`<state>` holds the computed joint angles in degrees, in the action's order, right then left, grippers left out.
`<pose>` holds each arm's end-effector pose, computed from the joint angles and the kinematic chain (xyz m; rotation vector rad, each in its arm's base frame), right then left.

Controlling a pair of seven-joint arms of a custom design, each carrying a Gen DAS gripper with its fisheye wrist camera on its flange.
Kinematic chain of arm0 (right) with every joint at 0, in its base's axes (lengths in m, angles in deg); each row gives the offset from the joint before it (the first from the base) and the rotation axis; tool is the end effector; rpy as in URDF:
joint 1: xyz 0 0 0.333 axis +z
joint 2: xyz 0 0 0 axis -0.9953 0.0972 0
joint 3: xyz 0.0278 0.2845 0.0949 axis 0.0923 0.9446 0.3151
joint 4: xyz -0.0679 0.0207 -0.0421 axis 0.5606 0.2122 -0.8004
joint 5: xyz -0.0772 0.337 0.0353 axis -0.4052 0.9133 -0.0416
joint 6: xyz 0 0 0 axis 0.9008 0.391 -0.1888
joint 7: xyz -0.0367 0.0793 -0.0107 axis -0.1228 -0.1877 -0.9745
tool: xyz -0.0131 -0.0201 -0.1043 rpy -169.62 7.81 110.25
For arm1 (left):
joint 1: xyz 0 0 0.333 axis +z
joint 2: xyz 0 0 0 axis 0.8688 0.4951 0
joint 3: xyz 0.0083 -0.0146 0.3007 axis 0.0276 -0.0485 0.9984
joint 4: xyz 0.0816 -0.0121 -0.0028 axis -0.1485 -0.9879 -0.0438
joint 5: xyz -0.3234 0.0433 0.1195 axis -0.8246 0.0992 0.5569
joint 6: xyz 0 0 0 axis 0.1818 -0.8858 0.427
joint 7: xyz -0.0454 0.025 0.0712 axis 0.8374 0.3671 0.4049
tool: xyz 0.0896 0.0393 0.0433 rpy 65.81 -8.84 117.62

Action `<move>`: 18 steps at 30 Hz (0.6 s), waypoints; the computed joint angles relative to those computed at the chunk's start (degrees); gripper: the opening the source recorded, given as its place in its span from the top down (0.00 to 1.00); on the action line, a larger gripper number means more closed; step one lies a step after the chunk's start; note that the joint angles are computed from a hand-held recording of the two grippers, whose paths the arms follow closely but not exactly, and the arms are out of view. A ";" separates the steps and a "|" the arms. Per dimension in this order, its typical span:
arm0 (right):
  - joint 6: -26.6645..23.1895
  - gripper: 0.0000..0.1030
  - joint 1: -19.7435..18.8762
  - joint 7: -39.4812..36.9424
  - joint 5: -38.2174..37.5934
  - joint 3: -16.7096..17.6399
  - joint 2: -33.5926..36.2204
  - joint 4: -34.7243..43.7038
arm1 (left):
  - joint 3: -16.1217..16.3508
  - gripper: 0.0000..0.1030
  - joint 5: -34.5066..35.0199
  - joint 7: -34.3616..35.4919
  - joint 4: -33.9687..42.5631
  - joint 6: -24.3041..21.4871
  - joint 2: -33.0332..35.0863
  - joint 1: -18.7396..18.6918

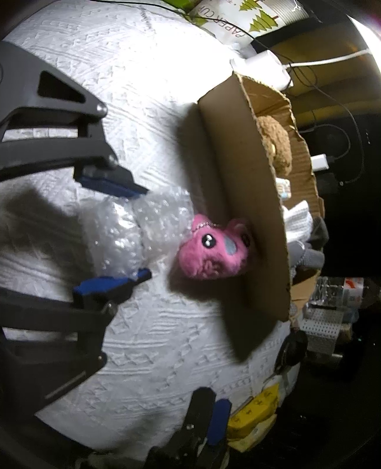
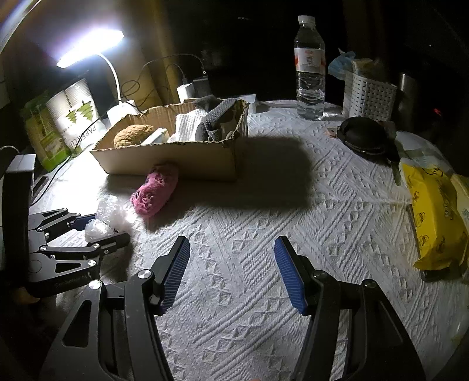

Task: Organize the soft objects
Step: 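Lift the bubble wrap with the left tool while the right grasps the pink plush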

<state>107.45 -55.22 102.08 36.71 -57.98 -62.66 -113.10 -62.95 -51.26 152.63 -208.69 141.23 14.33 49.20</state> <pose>0.4032 0.2332 0.2990 -2.0721 1.5067 -0.3177 0.4298 -0.1363 0.2506 -1.6624 2.0761 -0.7071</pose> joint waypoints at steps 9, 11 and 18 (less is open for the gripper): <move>-2.34 0.38 14.35 -4.93 8.07 -10.37 0.13 1.93 | -2.98 0.56 11.90 -7.00 -3.19 2.17 -2.35 7.88; -3.02 0.38 17.87 -5.36 8.94 -13.20 0.32 2.65 | -3.03 0.56 14.70 -8.47 -3.71 2.49 -3.08 9.44; -5.47 0.38 28.29 -1.95 7.05 -22.32 1.93 5.91 | -2.51 0.56 23.93 -13.32 -5.06 3.51 -4.83 14.22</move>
